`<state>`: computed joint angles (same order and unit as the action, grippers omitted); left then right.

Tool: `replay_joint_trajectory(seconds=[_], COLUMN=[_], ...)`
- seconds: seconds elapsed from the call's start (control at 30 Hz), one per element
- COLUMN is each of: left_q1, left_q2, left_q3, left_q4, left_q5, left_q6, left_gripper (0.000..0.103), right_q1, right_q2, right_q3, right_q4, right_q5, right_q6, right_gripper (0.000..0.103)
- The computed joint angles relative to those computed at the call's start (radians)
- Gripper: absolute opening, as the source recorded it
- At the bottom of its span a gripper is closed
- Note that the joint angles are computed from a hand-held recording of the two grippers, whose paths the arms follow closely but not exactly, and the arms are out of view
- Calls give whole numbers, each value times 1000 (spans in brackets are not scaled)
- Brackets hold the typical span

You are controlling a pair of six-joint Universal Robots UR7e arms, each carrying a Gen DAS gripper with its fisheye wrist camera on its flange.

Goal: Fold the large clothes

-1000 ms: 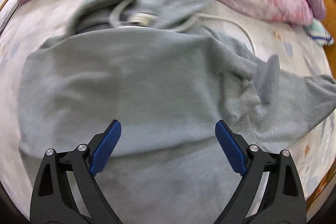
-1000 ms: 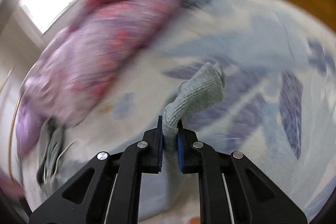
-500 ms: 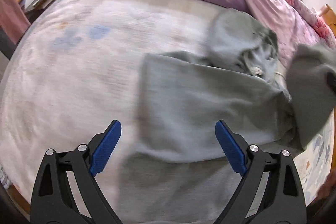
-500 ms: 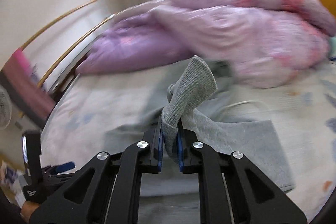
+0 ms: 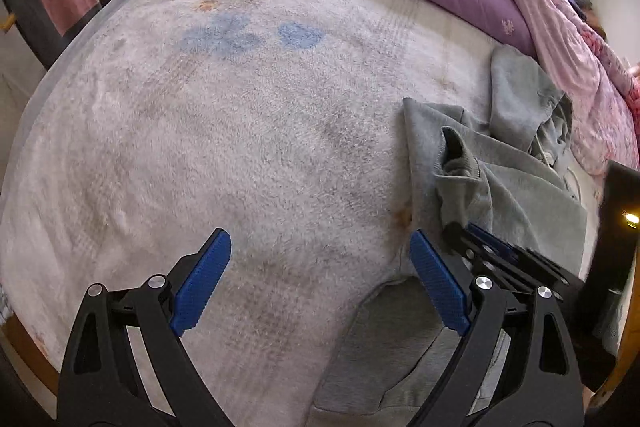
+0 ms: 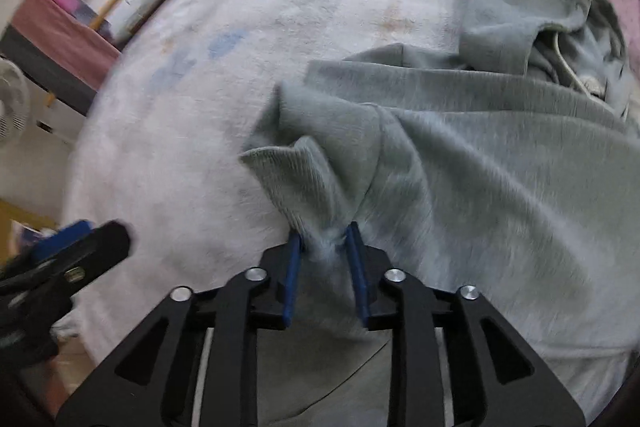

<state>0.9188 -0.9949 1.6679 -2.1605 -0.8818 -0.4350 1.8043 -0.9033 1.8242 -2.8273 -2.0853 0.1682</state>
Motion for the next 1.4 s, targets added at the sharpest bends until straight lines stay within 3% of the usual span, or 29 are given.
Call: replay_joint_trajectory(seconds=[0.03,0.07,0.2,0.23,0.27,0.33,0.43,0.53,0.57,0.63,0.7,0.83,0.93,1.0,1.1,1.13,1.17,1.33,1.4], left_q1=[-2,-4,-24,-31,-41,-60,-80,-74,-71,-78,-100,-123,-127,-127,-112,-109,-103,-83,-76], left_q2=[0,3,40,55,78,126,192,287,323,347,358,440,565,641,759,783,812,870,864], left_q3=[0,-2,-21,-29,-41,-64,-93,-168,-207,-235,-247,-361,-536,-642,-828,-860,-908,-996,-993], left_q4=[1,-10,-42,-46,-53,-69,-84,18,85,96,38,-11,25,57,197,230,279,367,325], left_q5=[-5,-21,-56,-60,-70,-81,-92,-103,-103,-115,-113,-119,-79,-46,1,22,30,63,43], left_q6=[-9,-20,-31,-27,-14,20,82,94,71,69,111,208,278,312,313,311,315,334,360], left_gripper=[91,91,91,91,91,91,91,91,91,91,91,91,91,91,90,87,77,60,16], right_q1=[-3,-4,-5,-17,-35,-86,-192,-298,-352,-406,-399,-387,-431,-446,-469,-478,-480,-506,-524], right_q2=[-22,-49,-166,-202,-237,-299,-398,-455,-464,-507,-536,-568,-538,-486,-426,-405,-378,-313,-292], right_q3=[17,38,146,177,201,239,302,337,346,374,355,309,219,135,33,1,-37,-133,-163], right_q4=[-9,-27,-163,-191,-197,-181,-137,-50,-17,-24,24,-52,-17,-1,47,62,76,139,160], right_q5=[29,58,48,15,-26,-49,-36,-2,49,147,165,195,245,224,236,240,227,235,267], right_q6=[3,2,-11,-1,20,73,161,202,219,194,182,123,115,79,50,44,34,38,46], right_gripper=[46,54,54,51,39,26,20,20,20,18,22,23,23,23,23,23,23,23,23])
